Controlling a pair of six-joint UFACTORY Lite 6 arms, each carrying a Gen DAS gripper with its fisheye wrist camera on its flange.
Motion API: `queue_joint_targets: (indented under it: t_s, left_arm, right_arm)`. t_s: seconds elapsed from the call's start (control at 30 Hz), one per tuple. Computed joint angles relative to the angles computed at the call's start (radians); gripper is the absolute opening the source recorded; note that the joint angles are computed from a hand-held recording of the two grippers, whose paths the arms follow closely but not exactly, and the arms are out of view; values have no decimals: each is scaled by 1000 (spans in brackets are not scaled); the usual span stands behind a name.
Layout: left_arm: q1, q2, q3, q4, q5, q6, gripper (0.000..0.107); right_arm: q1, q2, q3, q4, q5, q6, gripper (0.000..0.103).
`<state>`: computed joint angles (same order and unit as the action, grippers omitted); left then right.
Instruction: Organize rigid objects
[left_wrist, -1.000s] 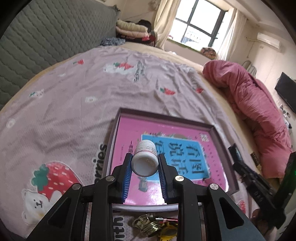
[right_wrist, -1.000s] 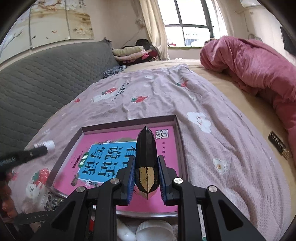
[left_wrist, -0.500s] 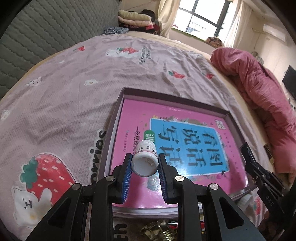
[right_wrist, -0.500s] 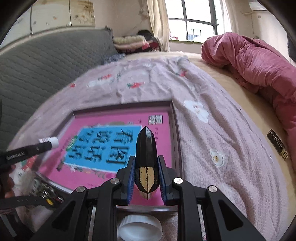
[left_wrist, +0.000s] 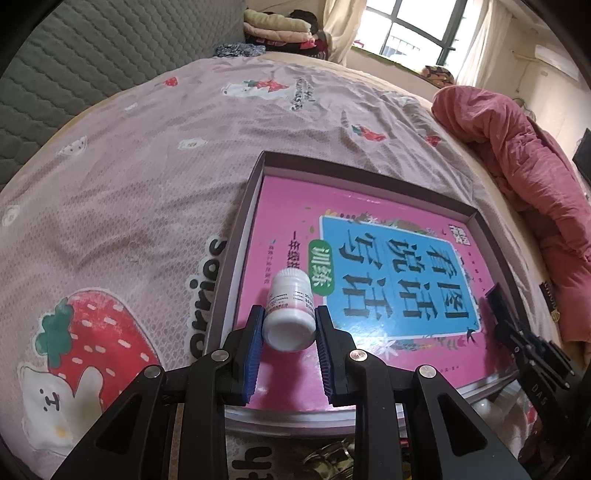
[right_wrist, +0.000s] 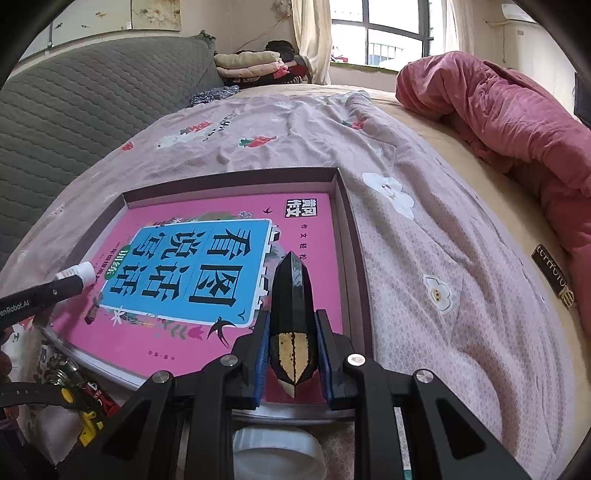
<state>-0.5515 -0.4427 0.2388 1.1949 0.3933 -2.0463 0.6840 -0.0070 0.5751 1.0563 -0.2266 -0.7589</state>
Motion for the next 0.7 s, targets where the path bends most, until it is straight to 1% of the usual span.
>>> queue_joint_targets:
  t_s: [0.07, 0.13, 0.2, 0.27, 0.53, 0.7]
  left_arm:
    - [2, 0, -10, 8, -9, -13, 27]
    - [-19, 4, -10, 12, 8, -25, 27]
    - [-22, 16, -7, 14, 1, -26, 27]
    - [-33, 10, -12, 6, 8, -27, 27]
    - [-66, 45, 11, -50, 36, 20, 27]
    - [-72, 41, 15, -94, 44, 59, 27]
  right_arm:
    - [-1, 6, 6, 11, 2, -14, 23]
    - [-2, 8, 9, 21, 7, -23, 23]
    - [-9, 15, 13, -15, 26, 20, 23]
    - [-4, 17, 11, 3, 16, 2, 23]
    - [7, 13, 10, 19, 14, 19, 23]
    - [-22, -5, 3, -62, 55, 101, 23]
